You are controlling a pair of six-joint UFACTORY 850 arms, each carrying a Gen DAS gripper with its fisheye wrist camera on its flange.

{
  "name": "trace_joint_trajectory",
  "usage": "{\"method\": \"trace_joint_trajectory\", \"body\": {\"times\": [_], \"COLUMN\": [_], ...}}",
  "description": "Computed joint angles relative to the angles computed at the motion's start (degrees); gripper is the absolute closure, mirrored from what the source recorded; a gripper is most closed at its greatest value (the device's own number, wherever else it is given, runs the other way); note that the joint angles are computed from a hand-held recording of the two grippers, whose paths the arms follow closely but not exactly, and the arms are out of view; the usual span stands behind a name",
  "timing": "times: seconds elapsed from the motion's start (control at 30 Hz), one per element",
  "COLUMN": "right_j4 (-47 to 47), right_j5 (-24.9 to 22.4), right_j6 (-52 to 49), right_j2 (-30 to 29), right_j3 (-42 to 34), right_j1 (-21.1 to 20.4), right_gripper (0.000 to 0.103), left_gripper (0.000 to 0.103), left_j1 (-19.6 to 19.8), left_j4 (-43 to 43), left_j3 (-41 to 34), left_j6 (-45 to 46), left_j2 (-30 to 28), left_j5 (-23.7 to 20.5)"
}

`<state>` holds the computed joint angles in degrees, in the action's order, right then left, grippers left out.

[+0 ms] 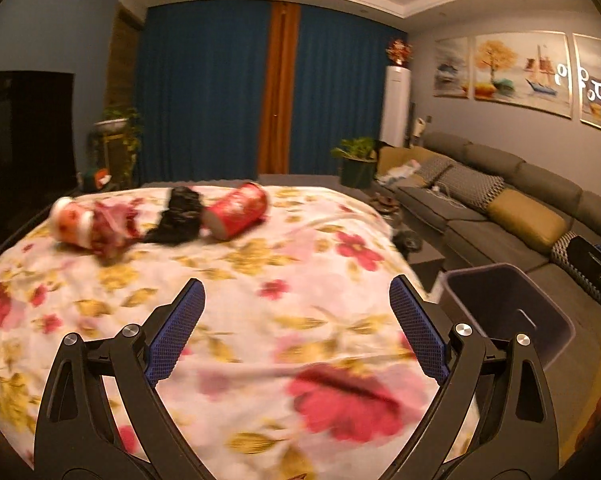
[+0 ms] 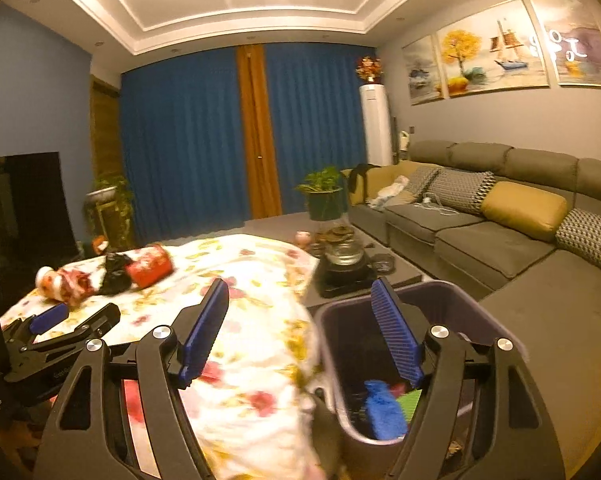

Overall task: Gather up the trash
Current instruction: 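Move both open tools back toward the remaining trash on the bed, then grasp the pink-white wrapper with the right tool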

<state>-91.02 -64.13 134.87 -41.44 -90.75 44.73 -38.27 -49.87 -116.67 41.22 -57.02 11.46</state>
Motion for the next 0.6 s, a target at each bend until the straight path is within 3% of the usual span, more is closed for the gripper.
{"method": "trace_joint_trajectory", "body": {"times": [0.3,0.5,0.6], "right_j4": [-0.59,2.66,6.70], "right_j5": [5.96,11.73,14.40], "right_j6": [-8.19,-16.99,-24.45], "right_j2": [-8.28,-16.97,-23.26], "right_j3": [-15.08,-30.40,-41.56], "right_j1": [0.09,-0.83,-1.44], "right_gripper": [0.031,0.031,0.031], "left_gripper": [0.011,0.011,0.011], "left_j1": [4.40,7.33,8.95], "left_j4": [0.93,-3.62,-4.98], "left_j3": [8.20,8.96,8.39], "left_j6": [-2.84,0.47,1.18], "left_j2": [5.01,5.38,4.83], "left_j5": [5.07,5.52,5.30]}}
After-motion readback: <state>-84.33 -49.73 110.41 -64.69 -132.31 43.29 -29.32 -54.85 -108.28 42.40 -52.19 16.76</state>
